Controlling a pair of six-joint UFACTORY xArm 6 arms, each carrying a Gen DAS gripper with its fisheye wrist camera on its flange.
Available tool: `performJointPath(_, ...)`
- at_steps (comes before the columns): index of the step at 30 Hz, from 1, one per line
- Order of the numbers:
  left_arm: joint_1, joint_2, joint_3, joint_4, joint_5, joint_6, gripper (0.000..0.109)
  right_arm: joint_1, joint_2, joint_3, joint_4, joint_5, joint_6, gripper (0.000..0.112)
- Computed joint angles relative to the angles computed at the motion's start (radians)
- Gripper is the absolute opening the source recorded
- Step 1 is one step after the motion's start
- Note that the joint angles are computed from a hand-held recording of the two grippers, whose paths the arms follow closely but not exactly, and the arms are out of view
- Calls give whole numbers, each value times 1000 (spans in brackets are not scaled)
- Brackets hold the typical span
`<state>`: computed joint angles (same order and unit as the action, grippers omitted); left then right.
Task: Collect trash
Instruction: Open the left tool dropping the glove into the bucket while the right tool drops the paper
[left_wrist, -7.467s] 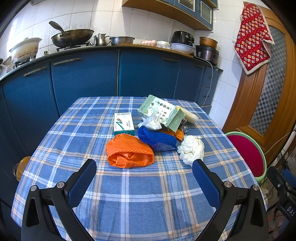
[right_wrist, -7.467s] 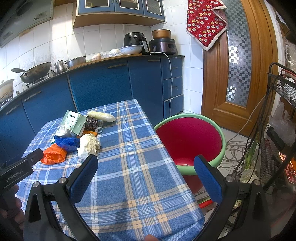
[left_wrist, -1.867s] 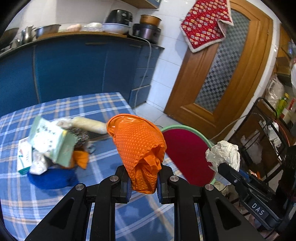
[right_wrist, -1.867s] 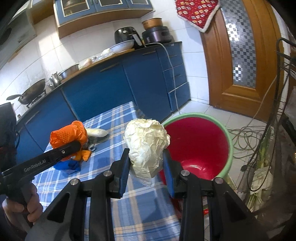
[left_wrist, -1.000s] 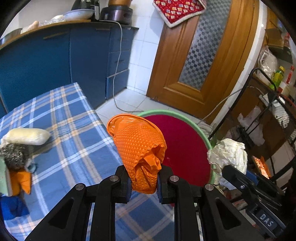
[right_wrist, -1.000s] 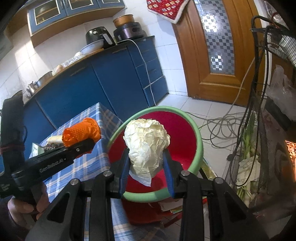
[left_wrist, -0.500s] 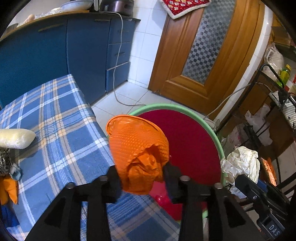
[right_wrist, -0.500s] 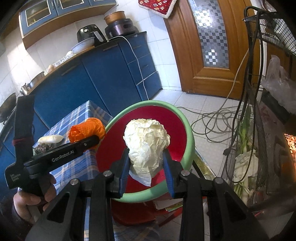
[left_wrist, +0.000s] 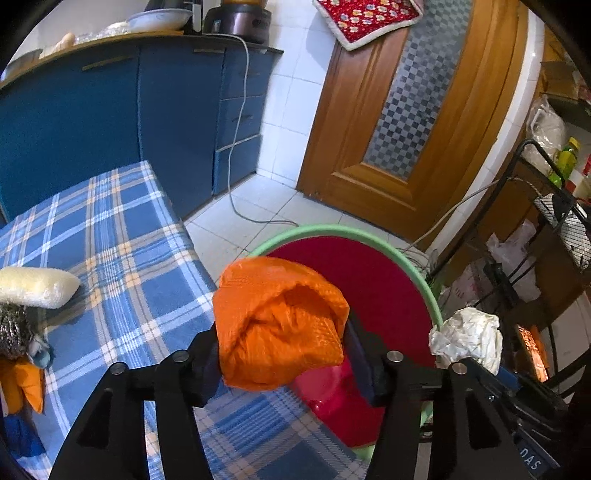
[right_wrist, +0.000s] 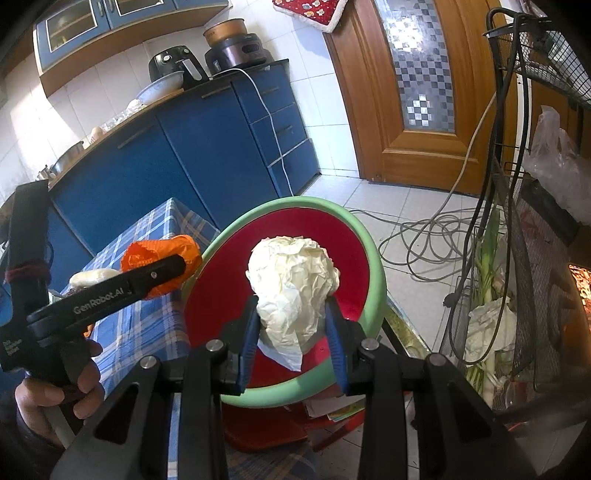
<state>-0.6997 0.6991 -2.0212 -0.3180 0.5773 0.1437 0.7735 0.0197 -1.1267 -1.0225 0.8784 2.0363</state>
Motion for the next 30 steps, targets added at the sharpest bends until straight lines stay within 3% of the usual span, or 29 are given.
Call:
performJointPath(26, -4, -50, 53, -3, -39, 21, 68, -35, 22, 1, 20, -33, -20, 37)
performJointPath(30, 0, -68, 81, 35, -56, -18, 68, -41, 30, -3, 24, -52, -38, 42)
